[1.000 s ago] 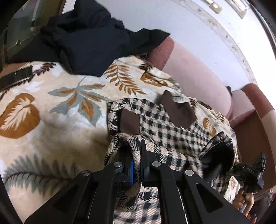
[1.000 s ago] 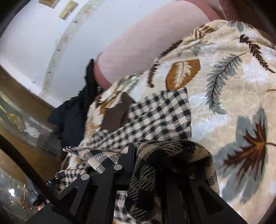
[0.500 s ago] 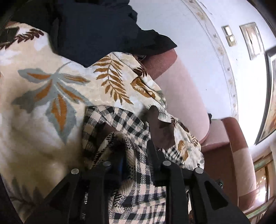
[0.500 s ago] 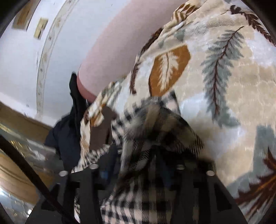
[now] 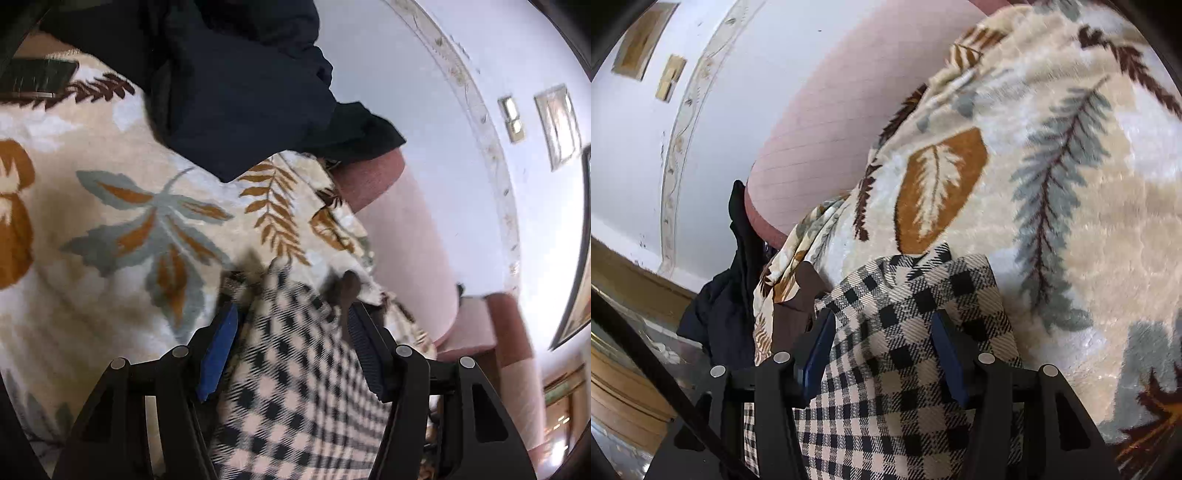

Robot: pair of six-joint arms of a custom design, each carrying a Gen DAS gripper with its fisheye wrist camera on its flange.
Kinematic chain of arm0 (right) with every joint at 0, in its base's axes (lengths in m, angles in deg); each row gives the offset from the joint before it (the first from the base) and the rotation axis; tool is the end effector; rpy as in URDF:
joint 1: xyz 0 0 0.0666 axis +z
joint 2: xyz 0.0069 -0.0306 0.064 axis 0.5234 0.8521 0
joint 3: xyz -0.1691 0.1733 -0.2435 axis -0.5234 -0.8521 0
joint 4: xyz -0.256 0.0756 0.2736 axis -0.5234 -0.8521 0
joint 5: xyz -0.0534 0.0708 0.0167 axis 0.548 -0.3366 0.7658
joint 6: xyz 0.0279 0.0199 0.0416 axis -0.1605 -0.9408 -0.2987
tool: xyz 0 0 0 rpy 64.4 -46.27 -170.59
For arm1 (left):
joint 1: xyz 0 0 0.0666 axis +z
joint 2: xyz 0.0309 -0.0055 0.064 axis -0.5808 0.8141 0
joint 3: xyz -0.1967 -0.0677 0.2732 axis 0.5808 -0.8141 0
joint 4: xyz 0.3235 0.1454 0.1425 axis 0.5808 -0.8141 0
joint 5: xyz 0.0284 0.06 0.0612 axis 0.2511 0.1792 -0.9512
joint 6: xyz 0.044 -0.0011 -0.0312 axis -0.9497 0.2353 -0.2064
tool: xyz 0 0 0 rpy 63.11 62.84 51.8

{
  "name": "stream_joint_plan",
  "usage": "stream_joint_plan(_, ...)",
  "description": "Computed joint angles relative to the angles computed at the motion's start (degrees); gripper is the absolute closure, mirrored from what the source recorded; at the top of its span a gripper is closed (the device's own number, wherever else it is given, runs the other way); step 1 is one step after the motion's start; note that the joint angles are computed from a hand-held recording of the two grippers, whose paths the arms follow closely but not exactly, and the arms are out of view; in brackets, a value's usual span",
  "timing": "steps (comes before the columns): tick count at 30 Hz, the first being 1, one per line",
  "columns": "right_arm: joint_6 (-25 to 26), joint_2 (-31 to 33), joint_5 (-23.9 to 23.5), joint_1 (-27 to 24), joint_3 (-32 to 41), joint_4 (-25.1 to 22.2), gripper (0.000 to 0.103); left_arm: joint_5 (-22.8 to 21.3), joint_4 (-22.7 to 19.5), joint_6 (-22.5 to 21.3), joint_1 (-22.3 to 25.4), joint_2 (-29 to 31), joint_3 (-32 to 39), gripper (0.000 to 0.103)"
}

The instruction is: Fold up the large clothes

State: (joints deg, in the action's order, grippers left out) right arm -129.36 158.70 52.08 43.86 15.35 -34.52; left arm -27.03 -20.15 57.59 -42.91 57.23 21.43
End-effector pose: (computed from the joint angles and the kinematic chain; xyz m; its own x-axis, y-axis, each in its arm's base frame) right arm 0.5930 0.1353 0.3100 -0.6430 0.6528 -0.4006 0.2586 0.6774 0.6887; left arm 0.5870 -0.0896 0.2921 -0.7101 -0.5913 -0.3822 -0.1679 0.6694 -0.7237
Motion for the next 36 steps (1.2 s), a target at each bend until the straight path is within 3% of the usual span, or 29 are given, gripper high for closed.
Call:
stream_joint_plan(4,2.96,-0.22,2.01,1.03,0.96,-2.17,0.043,-4.19,-7.51,-7.91,-1.5,-0.32,1.52,0.039)
stream_joint_plan(9,6.89,-0.55,4.63,2.22,1.91,-4.96,0.042,-8.28,-13.0,-18.86,-2.72,-2.95,-1.38,0.039)
stream_joint_plan(20,10.93,-5.06,10.65,5.0,-1.15,-10.13,0.042,-2.93,-16.35,-33.78,-3.63,-11.32,-13.23,0.039)
stream_joint_plan(21,10.85,-6.1,11.23,5.06,-2.21,-10.34,0.042,-3.19,-17.14,-34.94,-4.12,-11.22,-13.45,0.046)
stream_joint_plan(22,10.66,-7.29,12.01,5.08,-3.35,-10.57,0.042,-3.61,-17.84,-35.73,-4.66,-10.97,-13.55,0.07)
stream_joint_plan(23,10.48,-8.43,12.72,5.03,-4.48,-10.57,0.042,-3.88,-18.92,-36.18,-5.05,-10.53,-13.19,0.082)
stream_joint_plan(24,10.25,-9.77,13.49,4.92,-5.88,-10.42,0.042,-5.05,-19.57,-36.3,-5.59,-10.44,-13.22,0.087)
stream_joint_plan(27,9.33,-13.81,14.81,3.98,-10.22,-10.7,0.042,-6.18,-18.67,-36.81,-5.97,-13.22,-15.16,0.093)
stream_joint_plan(30,8.53,-17.19,12.92,3.06,-14.89,-11.88,0.042,-6.55,-19.3,-37.15,-6.3,-15.96,-16.91,0.099)
stream_joint_plan(36,8.66,-21.5,11.01,2.84,-21.91,-13.9,0.042,-11.38,-20.69,-36.14,-7.86,-16.02,-18.23,0.098)
